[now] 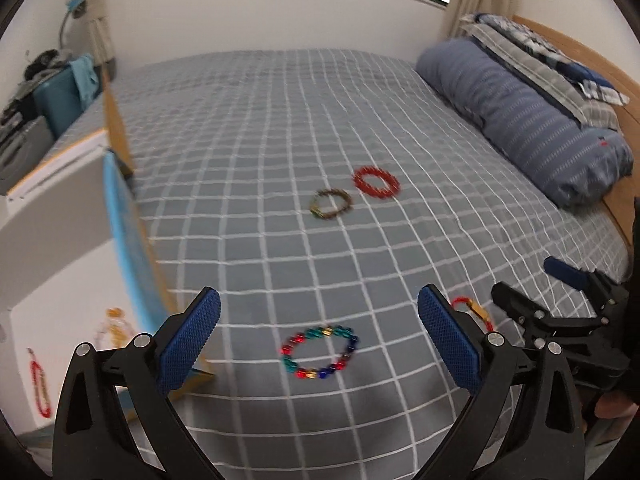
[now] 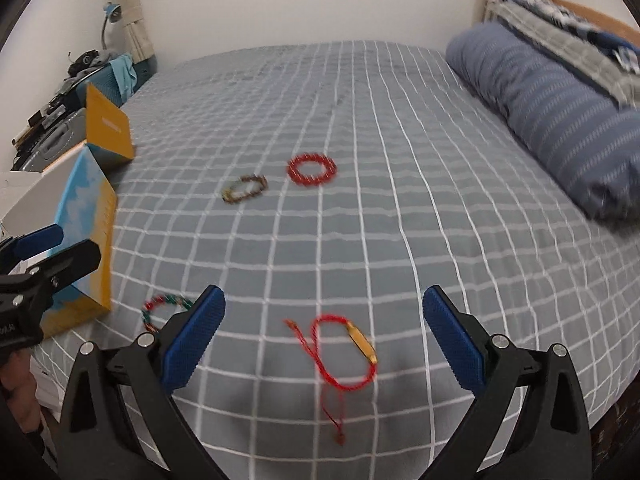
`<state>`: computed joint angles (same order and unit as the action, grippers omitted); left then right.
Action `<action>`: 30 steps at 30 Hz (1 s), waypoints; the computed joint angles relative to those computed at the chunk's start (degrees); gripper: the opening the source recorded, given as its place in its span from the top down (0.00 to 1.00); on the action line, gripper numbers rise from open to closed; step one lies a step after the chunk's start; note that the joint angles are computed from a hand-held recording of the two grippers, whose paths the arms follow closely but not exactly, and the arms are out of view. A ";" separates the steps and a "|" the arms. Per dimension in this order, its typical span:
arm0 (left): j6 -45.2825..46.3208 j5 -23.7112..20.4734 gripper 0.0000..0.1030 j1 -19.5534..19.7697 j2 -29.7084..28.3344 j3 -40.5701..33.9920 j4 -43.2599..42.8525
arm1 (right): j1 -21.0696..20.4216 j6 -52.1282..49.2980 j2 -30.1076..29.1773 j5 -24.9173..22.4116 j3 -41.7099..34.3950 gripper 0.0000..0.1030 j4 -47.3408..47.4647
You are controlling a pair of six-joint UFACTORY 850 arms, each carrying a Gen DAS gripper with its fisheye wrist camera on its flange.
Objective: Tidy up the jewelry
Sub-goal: 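Grasp the multicolour bead bracelet with left tool while right tool grasps red cord bracelet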
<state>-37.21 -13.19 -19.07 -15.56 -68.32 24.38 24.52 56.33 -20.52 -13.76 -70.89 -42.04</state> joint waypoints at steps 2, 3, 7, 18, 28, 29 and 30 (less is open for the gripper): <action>-2.72 0.26 0.06 -0.74 -0.97 0.33 2.77 | -0.52 2.05 0.18 2.11 2.37 0.08 -1.63; -3.74 0.77 0.06 -0.92 -1.41 0.52 3.74 | -0.59 3.98 0.11 2.77 3.14 0.08 -3.50; -7.78 1.24 0.06 -1.45 -3.13 1.19 8.10 | -0.63 9.48 -0.97 3.40 4.79 0.10 -8.83; -9.75 2.62 0.06 -0.91 -7.97 1.06 10.19 | -1.09 8.28 -4.02 4.59 4.74 0.15 -6.85; -11.98 5.12 0.06 -0.06 -9.78 1.62 11.99 | -1.52 3.32 -5.52 6.23 4.21 0.37 -0.70; -14.94 5.13 0.06 -0.16 -9.74 1.81 15.07 | -1.53 3.43 -5.41 6.36 4.35 0.40 -0.72; -17.68 5.24 0.06 -0.21 -9.67 1.99 17.66 | -1.50 3.76 -5.28 6.53 4.50 0.45 -1.01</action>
